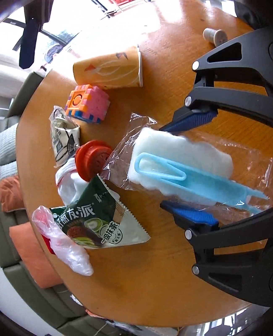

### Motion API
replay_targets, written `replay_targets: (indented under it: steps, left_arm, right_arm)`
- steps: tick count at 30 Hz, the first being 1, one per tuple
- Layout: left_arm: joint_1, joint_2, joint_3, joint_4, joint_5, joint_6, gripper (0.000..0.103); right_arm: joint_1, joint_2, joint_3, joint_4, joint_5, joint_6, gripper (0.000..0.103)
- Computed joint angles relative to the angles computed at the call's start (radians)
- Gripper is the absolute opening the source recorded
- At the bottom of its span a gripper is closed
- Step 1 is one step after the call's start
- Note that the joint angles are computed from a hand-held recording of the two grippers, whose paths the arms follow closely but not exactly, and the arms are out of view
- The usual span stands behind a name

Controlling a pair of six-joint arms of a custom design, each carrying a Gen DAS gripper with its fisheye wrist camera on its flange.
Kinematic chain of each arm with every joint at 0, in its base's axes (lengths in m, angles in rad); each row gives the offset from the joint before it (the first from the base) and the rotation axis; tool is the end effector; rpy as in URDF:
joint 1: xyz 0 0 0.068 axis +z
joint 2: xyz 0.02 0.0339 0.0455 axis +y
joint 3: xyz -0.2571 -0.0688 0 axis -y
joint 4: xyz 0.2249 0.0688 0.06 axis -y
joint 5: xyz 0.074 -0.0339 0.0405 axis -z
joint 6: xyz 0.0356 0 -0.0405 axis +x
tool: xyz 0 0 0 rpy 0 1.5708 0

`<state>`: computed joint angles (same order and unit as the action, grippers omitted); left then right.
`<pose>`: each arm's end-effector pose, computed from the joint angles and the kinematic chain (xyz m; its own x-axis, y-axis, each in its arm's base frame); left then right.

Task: Collect trash
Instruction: 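Grasp the wrapped blue fork with the left tool while the right tool grasps the green snack wrapper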

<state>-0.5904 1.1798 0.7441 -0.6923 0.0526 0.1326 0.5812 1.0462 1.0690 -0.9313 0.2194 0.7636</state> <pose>0.1636 -0.1119 0.2117 -0.6680 0.6066 -0.4310 0.6688 0.7434 0.0096 0.1560 0.0932 0.3154 -0.7693 0.3022 -0.5629 0.1495 0.9417 0.3013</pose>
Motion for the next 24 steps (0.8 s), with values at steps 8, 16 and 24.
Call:
replay_targets:
  steps: [8, 16, 24]
  left_arm:
    - [0.096, -0.106, -0.043, -0.033, 0.074, 0.001, 0.038]
    - [0.364, -0.273, -0.022, -0.218, 0.222, 0.140, 0.037]
    - [0.855, -0.314, 0.030, -0.463, 0.404, 0.522, 0.037]
  right_arm:
    - [0.020, 0.033, 0.016, 0.013, 0.002, -0.012, 0.097]
    - [0.044, 0.164, 0.063, 0.128, -0.121, -0.049, 0.094]
    - [0.064, 0.494, 0.201, 0.208, -0.166, 0.008, 0.094]
